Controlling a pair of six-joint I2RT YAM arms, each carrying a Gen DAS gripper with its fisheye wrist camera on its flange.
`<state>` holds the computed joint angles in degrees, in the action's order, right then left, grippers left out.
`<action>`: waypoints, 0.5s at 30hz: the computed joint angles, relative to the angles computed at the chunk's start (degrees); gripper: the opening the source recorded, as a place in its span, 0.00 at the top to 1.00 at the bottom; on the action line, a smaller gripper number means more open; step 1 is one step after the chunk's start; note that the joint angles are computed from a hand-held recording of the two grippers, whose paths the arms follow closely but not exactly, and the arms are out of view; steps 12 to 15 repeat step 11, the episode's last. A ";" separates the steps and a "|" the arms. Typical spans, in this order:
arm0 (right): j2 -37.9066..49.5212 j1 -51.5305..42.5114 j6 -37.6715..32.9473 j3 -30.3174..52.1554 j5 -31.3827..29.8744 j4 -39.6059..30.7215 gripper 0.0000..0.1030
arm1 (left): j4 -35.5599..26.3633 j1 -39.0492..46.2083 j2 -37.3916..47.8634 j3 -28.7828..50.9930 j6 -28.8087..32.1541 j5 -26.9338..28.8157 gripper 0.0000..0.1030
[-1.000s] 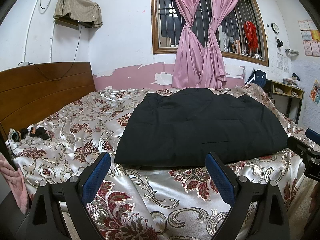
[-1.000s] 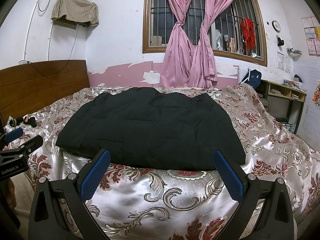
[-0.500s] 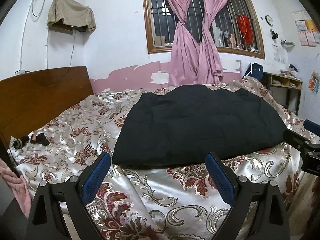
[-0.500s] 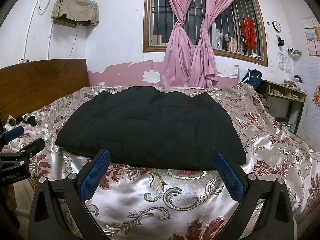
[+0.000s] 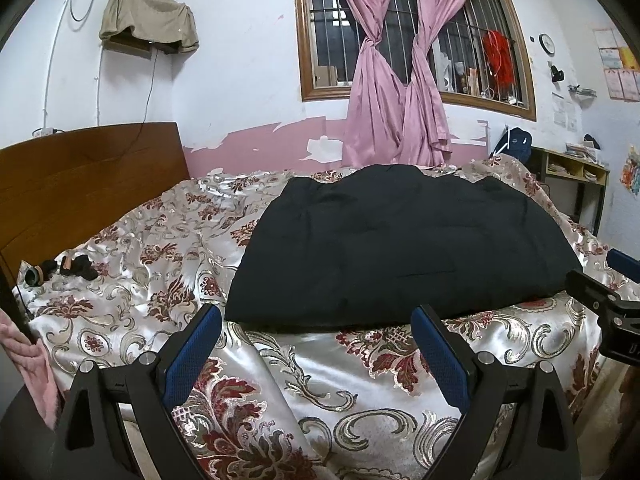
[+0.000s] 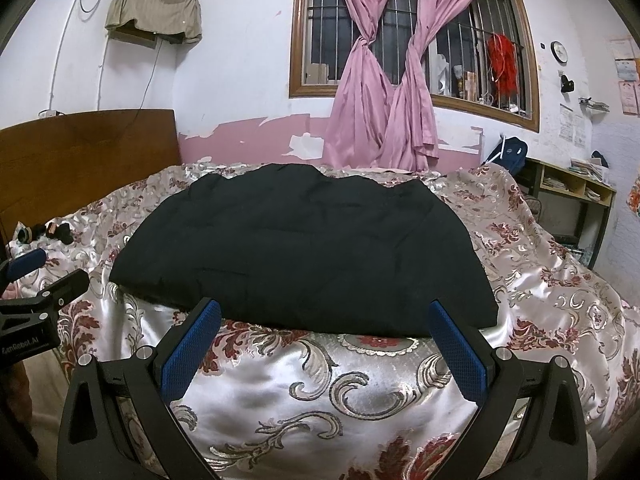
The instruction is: Fold large clothes
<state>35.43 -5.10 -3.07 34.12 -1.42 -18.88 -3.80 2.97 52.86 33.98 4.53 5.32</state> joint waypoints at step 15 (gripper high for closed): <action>1.74 1.37 0.07 -0.41 1.09 1.13 0.02 | 0.08 -1.13 0.60 -0.21 -0.22 -0.92 0.07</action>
